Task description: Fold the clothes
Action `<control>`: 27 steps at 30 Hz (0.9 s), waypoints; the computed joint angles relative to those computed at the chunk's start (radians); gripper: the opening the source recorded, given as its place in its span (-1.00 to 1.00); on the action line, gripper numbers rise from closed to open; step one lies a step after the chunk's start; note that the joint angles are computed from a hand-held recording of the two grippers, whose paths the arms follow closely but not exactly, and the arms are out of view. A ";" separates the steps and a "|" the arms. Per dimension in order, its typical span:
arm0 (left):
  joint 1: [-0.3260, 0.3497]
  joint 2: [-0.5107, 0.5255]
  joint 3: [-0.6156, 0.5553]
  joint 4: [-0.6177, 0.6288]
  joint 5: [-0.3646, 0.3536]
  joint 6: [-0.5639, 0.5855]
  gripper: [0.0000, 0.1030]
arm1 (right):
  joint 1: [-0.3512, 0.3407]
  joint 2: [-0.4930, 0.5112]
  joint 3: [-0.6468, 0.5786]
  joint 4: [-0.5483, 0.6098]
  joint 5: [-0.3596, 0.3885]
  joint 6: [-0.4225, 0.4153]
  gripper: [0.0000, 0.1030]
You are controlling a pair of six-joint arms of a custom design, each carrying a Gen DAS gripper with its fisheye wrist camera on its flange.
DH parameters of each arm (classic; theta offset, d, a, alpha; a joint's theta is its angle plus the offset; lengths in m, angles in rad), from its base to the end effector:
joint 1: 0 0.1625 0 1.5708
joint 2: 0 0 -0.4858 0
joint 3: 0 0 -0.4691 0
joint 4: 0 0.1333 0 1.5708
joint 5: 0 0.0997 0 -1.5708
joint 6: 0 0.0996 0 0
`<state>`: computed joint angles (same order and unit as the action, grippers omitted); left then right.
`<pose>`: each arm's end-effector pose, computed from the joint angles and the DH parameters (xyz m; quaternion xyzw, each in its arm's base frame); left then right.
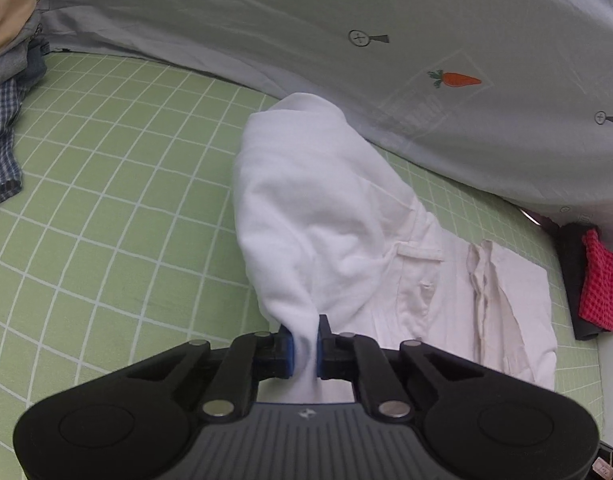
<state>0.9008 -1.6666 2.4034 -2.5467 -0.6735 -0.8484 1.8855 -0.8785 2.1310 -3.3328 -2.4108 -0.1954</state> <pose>-0.0907 -0.4545 0.2941 -0.1312 0.8864 -0.3744 0.2384 0.2346 -0.5297 0.0815 0.1235 -0.8810 0.2532 0.3802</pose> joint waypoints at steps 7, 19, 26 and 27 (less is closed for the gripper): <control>-0.081 0.090 -0.038 -0.131 -0.037 0.060 -0.82 | -0.041 -0.097 0.069 -0.019 0.067 0.044 0.76; -0.088 0.431 -0.180 -0.319 -0.225 0.114 -0.82 | -0.190 -0.287 0.100 0.137 0.276 0.108 0.76; 0.001 0.599 -0.256 -0.295 -0.356 -0.126 -0.77 | -0.287 -0.324 0.035 0.275 0.378 0.187 0.76; 0.009 0.608 -0.260 -0.292 -0.361 -0.149 -0.75 | -0.293 -0.319 0.024 0.282 0.385 0.198 0.76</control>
